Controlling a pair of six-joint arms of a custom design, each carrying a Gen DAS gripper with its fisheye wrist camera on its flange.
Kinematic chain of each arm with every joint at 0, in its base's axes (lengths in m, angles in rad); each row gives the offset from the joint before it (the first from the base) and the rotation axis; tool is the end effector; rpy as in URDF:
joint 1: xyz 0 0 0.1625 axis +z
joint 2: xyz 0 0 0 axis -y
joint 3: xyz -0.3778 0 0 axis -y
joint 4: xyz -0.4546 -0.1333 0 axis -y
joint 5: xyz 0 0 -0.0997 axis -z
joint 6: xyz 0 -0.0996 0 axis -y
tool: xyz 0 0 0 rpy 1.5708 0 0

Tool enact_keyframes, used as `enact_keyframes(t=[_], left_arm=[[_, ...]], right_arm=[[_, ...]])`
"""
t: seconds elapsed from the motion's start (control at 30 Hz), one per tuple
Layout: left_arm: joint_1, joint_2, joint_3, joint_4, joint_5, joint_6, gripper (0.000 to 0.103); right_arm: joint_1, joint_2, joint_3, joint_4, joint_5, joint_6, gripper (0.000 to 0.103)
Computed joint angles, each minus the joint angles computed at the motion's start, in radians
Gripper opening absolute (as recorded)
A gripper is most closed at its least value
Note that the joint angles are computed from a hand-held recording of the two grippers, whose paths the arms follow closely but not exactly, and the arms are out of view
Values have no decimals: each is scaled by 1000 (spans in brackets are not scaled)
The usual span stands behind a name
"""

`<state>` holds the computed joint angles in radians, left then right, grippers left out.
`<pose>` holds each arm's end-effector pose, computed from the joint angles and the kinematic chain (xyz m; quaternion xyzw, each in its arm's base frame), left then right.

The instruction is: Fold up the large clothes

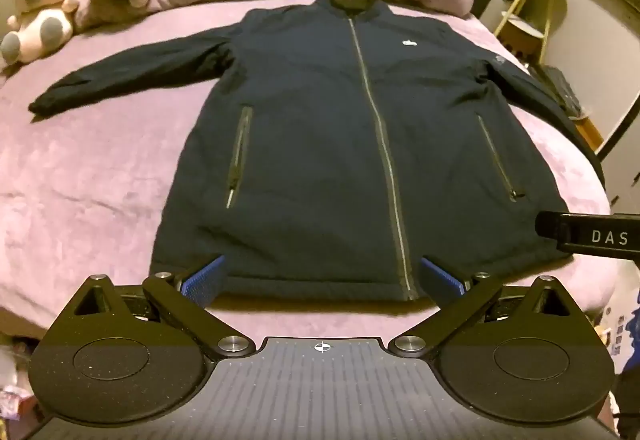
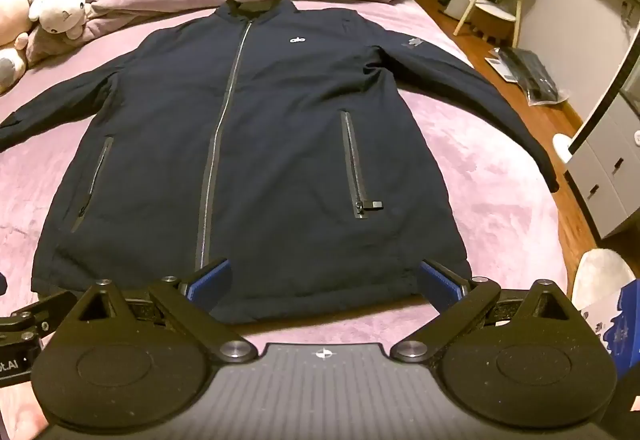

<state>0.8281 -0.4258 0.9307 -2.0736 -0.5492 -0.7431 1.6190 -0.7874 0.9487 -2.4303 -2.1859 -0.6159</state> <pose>-0.4083 -0.7675 0.0465 0.0003 0.8724 -0.3300 0.3607 0.1164 -0.8393 0.3590 0.1941 -0.8804 0.2333 0.3644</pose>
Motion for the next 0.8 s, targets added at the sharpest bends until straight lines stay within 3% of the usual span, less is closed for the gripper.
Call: enact_keyframes(t=[0.43,0.5,0.8], left_arm=[[-5,-36,76,-79,0,19,103],[0,-12,24,-26,-8,-11,103],[6,-6,1,29,-20,-55,103]], right_arm=[[-2,12,-13,-5,-5,-8,99],[-1,14,-17,1,-7,-6,99],[-3,24,-39,22,-3,-2,99]])
